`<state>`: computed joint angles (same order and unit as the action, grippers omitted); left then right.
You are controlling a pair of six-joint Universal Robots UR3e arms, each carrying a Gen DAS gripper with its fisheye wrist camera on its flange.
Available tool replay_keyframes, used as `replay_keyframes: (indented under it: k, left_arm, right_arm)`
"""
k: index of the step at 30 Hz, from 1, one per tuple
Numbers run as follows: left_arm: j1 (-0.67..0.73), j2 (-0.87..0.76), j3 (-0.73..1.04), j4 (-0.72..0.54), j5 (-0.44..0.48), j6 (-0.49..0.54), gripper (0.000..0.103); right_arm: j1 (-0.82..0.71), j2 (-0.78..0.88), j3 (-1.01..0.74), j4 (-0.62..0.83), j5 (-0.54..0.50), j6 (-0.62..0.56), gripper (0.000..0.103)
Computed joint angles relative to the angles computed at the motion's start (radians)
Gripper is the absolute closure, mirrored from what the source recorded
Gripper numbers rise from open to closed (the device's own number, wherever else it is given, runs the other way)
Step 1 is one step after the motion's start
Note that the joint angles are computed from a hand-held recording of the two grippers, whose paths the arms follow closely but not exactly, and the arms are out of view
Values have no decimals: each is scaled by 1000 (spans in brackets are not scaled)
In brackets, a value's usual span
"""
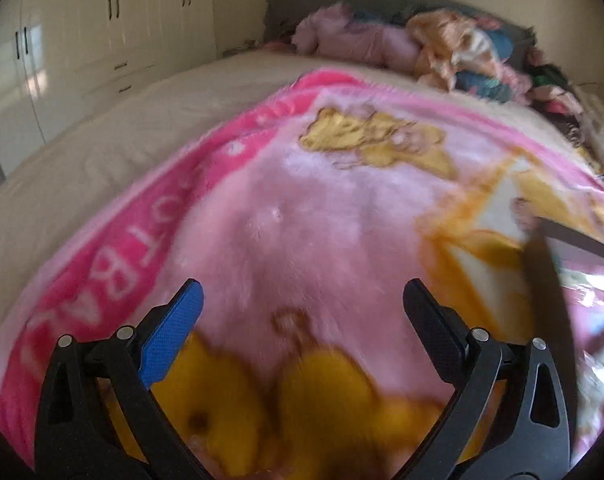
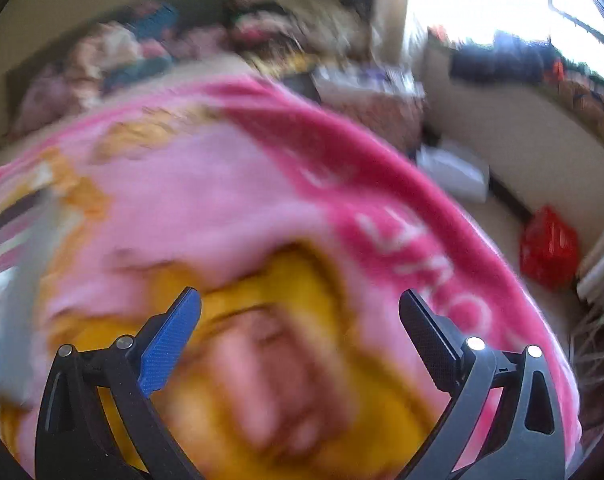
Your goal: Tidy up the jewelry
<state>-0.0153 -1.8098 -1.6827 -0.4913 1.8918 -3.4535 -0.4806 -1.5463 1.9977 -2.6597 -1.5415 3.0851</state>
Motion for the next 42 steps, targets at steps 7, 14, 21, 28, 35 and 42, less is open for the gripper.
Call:
replay_keyframes:
  k: [7, 14, 21, 28, 35, 42]
  left_arm:
    - [59, -6, -9, -90, -115, -16, 10]
    - [60, -14, 0, -95, -118, -17, 10]
    - [56, -11, -4, -92, -116, -21, 10]
    - [54, -8, 0, -97, -113, -21, 10]
    - [61, -19, 1, -87, -118, -15, 10]
    - [62, -17, 1, -90, -119, -14, 10]
  right_arm:
    - [124, 41, 55, -149, -174, 9, 5]
    - [60, 33, 55, -133, -81, 1, 5]
    - [60, 35, 44, -125, -83, -2, 5]
    - [59, 35, 44, -125, -82, -2, 5]
    - [59, 35, 44, -125, -81, -1, 5]
    - [59, 34, 45, -125, -81, -2, 5]
